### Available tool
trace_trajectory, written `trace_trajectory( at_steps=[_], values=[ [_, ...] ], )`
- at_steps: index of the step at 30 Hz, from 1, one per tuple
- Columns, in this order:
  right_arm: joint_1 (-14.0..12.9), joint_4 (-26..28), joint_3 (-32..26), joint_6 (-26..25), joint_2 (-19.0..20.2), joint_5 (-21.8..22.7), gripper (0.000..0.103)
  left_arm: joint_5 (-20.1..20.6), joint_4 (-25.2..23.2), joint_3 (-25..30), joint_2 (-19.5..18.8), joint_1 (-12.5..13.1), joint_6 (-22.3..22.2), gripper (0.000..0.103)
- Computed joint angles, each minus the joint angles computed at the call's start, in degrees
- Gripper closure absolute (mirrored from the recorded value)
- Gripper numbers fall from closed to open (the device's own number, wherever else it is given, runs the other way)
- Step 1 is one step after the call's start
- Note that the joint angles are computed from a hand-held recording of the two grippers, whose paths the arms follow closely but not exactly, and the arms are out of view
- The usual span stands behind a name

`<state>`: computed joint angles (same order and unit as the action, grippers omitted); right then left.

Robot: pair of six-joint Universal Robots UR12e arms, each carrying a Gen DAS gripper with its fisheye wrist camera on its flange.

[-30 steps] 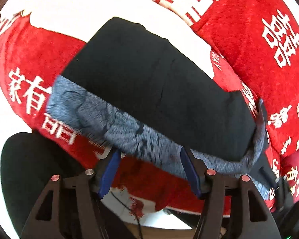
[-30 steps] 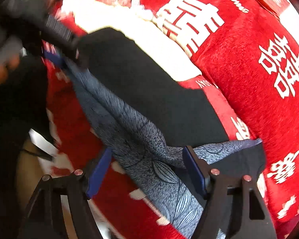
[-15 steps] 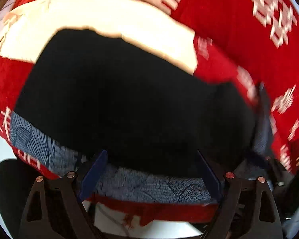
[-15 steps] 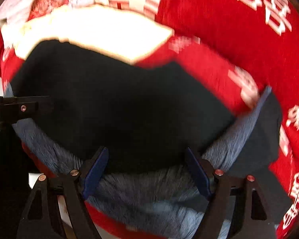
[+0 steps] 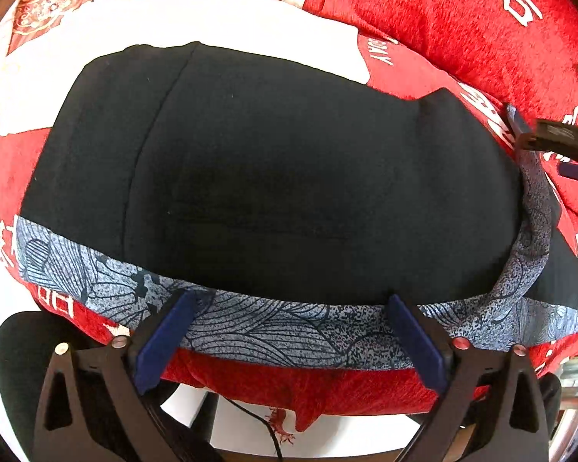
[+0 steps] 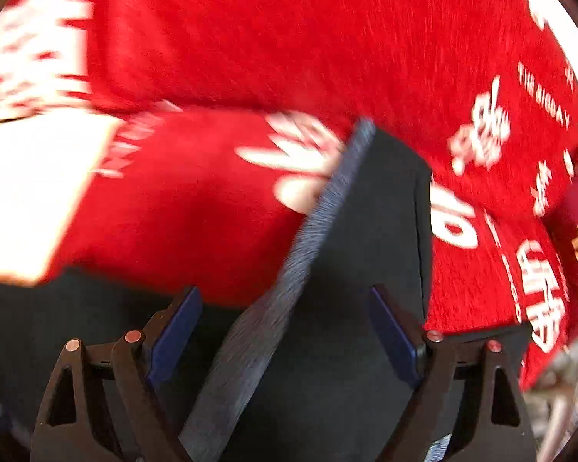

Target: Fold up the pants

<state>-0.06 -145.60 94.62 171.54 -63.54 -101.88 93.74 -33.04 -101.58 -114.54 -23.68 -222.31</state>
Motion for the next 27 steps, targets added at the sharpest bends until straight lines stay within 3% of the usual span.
trace_trajectory(
  at_steps=[4,5,7,9,10,11,15,19,23,27],
  values=[
    [0.1,14.1,-8.3,7.4,5.6,-5.9,0.013,-0.2,-0.1,0.3,-0.3,0.0,0.3,0.002],
    [-0.1,16.3,-9.4,8.9,6.3,-6.1,0.013,-0.2,-0.3,0.3,-0.4,0.0,0.4,0.002],
    [-1.3,15.4,-9.3,10.0,6.3,-2.5,0.015,-0.1,-0.6,0.6,-0.5,-0.1,0.4,0.001],
    [-2.3,14.7,-8.7,8.5,5.6,1.1,0.054,0.0,-0.9,0.8,-0.6,-0.1,0.4,0.001],
    [-2.8,14.6,-8.6,8.1,5.2,2.5,0.087,0.0,-1.4,1.3,-0.9,-0.2,0.2,0.001],
    [-3.6,14.7,-8.0,8.3,4.5,5.3,0.097,-0.2,-2.0,1.7,-1.0,-0.2,0.2,0.001],
    [-7.2,5.1,0.8,12.1,-1.9,9.8,0.097,-1.9,-2.7,2.4,-0.9,0.1,0.9,0.002],
    [-11.0,-3.8,10.9,14.1,-9.3,11.1,0.097,-4.1,-1.2,3.4,-1.2,-0.2,3.4,0.002],
    [-15.6,-4.5,18.6,15.9,-14.5,14.7,0.096,-6.0,-1.7,7.6,-3.4,-1.6,8.8,0.001],
    [-17.7,-4.7,20.8,13.5,-13.8,16.1,0.092,-7.6,-4.4,12.8,-6.6,-2.9,13.1,0.001]
  ],
)
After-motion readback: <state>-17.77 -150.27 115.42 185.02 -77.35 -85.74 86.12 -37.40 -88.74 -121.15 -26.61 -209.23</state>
